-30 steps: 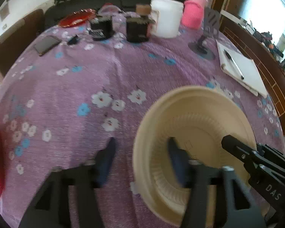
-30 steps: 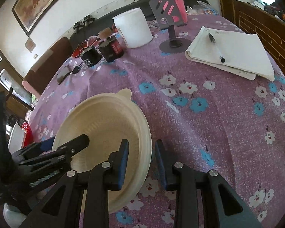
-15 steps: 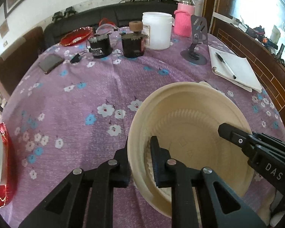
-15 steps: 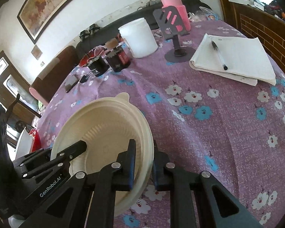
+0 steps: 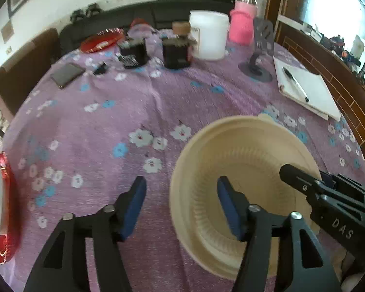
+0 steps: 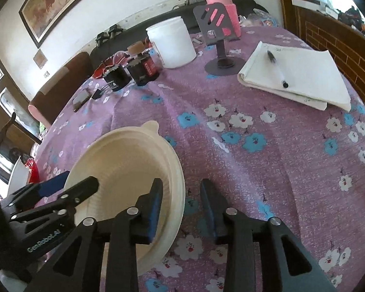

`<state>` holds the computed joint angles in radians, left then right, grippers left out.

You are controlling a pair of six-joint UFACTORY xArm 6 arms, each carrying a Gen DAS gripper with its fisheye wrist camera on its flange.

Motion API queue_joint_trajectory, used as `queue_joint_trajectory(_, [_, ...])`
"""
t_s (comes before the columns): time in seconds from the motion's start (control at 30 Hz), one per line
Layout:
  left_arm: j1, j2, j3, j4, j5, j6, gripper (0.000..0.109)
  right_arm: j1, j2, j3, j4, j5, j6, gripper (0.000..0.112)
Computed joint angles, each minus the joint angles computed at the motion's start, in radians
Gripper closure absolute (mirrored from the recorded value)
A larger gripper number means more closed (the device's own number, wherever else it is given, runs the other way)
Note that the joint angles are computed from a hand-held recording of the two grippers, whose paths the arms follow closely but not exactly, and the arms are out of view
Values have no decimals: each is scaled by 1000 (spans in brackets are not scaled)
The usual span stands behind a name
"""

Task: Organize plates and bowls
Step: 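Close the left gripper on the tan bowl rim while the right gripper holds it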

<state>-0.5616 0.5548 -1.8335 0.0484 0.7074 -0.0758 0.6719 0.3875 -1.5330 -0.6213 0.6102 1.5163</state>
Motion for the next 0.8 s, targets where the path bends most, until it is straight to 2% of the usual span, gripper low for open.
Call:
queue_joint_trajectory(0.07, [-4,23,-29,10,25,-6,46,-1,4,0,7,-7,0,78])
queue_joint_trajectory(0.17, [-3,26,-24,-32,18,8,46,1,3,3,-12,-20,14,79])
queue_joint_trajectory(0.2, [-3,25,-21,-52,19,26,56,1,4,4,-12,-27,13,82])
queue_joint_trajectory(0.23, [-5,27,-22,-60,27,42,75,0,6,6,-6,-46,5,87])
queue_joint_trajectory(0.27, [-8,34,-34,-54,52,54,79,1,9,2,-4,-47,4,96])
queue_joint_trajectory(0.33, [-10,14,3,-44,24,57,84,6,15,-10,-21,-24,15,96])
queue_joint_trajectory(0.5, [12,-49,86,-139,1,112,93,3,10,9,-52,-69,64,98])
queue_joint_trajectory(0.57, [24,-92,134,-168,-21,132,93,6,16,1,-66,-92,77,98])
queue_joint_trajectory(0.7, [48,-192,236,-224,-68,175,94,49,36,-59,-75,-45,70,98])
queue_joint_trajectory(0.8, [67,-283,337,-242,-125,189,94,82,43,-90,-85,-45,104,97])
